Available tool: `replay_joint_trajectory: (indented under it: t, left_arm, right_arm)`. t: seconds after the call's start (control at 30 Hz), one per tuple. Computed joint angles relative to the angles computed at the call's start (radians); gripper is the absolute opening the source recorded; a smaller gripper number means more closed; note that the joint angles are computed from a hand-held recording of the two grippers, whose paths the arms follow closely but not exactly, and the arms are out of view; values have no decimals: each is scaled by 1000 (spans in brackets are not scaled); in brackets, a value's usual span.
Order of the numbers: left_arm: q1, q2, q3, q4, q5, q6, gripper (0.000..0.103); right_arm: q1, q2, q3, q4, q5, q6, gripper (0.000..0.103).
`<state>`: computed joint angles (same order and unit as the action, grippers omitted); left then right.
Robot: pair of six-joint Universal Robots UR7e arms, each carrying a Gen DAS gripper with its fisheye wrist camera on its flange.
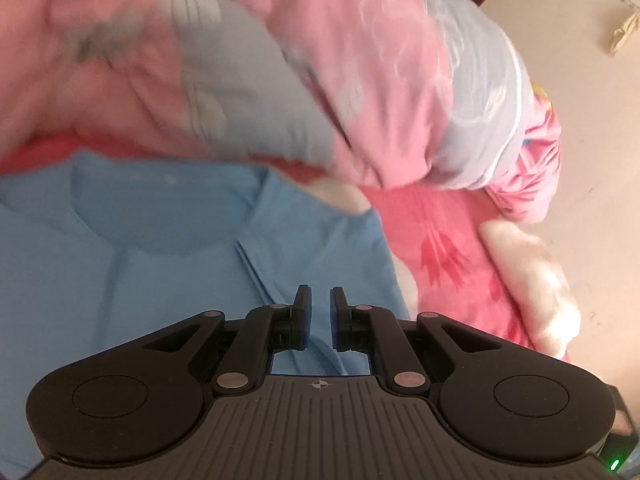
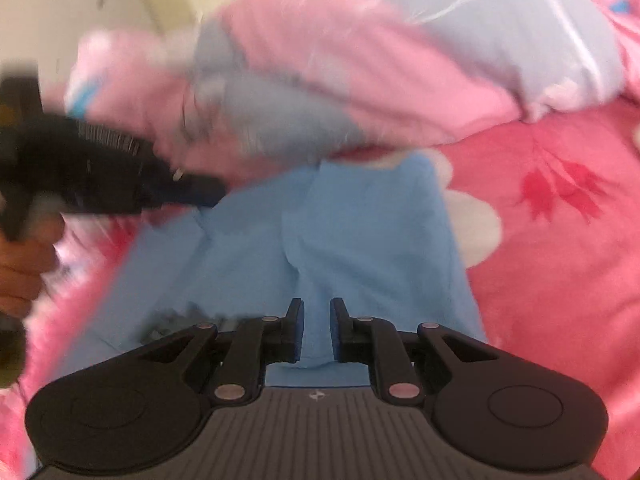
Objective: Fold clothes
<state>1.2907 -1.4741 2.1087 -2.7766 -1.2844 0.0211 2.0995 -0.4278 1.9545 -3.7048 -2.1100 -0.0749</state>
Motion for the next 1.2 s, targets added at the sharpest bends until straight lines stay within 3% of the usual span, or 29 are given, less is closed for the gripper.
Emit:
replay_joint_trajectory:
  t: [0.17, 0.27, 0.33, 0.47, 0.63, 0.73, 0.9, 1.03, 1.2]
  left_arm:
    - [30, 44, 71, -169, -90, 33, 8]
    - [27, 60, 109, -227, -81, 78, 8]
    - [23, 69, 137, -264, -65, 113, 8]
    - [17, 88, 192, -352, -33, 166, 8]
    - [52, 101, 217, -445, -87, 175, 8]
    - [82, 98, 215, -450, -138, 161, 8]
    - [118, 100, 204, -441, -206, 129, 10]
    - [136, 103, 198, -437, -239, 116, 10]
    - [149, 106, 191, -432, -263, 104, 10]
  right_arm:
    - [3, 18, 22, 25, 56, -92, 15]
    - [-16, -52, 110, 32, 190, -65, 15]
    - [-33, -101, 163, 12, 229, -40, 15]
    - [-59, -148, 166, -41, 153, -6, 16]
    - [-95, -118, 90, -97, 24, 34, 17]
    - [-133, -112, 91, -80, 96, 75, 17]
    - [-114, -101, 120, -45, 81, 77, 17]
    - [-98, -98, 132, 36, -56, 140, 17]
    - [-66, -130, 157, 25, -142, 215, 17]
